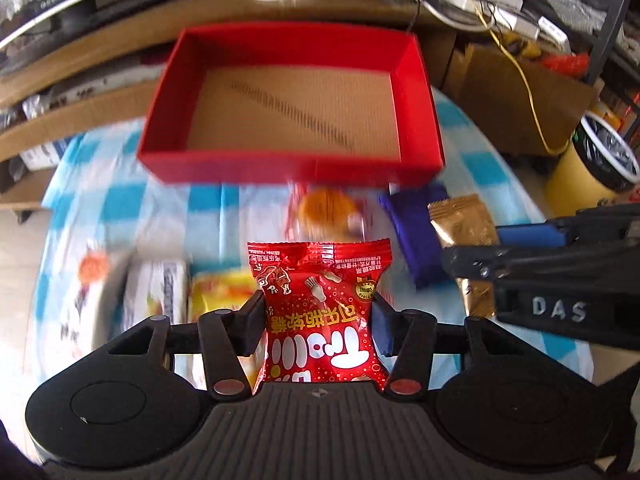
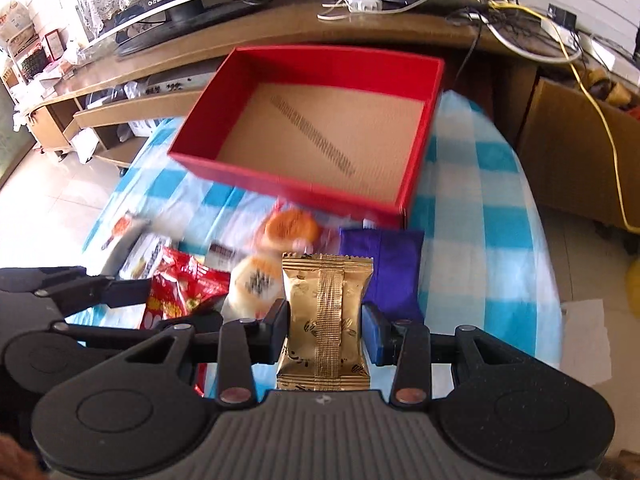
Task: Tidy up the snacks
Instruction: 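Carry both snacks over the red box and lower them inside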
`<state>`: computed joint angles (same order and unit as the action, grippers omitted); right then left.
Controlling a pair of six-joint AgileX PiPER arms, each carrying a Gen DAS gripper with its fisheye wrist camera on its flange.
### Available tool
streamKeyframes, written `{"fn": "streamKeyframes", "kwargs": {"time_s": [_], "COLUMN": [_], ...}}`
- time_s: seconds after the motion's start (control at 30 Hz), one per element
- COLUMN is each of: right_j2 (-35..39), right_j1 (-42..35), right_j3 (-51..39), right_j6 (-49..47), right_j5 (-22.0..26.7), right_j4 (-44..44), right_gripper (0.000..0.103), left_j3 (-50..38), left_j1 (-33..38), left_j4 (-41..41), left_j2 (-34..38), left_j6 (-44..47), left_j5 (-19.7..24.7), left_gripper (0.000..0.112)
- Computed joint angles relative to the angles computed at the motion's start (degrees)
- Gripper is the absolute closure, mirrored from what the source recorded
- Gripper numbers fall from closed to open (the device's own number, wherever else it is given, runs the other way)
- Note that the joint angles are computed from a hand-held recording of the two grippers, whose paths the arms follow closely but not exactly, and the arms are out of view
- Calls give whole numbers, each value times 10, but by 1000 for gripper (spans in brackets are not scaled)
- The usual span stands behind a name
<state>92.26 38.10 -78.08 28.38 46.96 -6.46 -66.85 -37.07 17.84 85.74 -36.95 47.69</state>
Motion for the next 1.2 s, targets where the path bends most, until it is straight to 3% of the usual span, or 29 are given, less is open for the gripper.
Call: {"fn": "streamKeyframes", "kwargs": {"time_s": [0.73,1.2], "right_j2": [250,360], "right_j1": [-91,-115], "right_j3": [-359,-469], "right_j6": [-98,-125], "right_j5": [60,82], "right_j4": [53,93], "right_gripper": [48,48], "left_j3": [-240,-313], "left_j1": [102,127], "left_j4": [33,39], "left_j2": [192,285], "left_j6": [64,91], "left_j5": [-9,-9], "left_gripper": [53,53]}}
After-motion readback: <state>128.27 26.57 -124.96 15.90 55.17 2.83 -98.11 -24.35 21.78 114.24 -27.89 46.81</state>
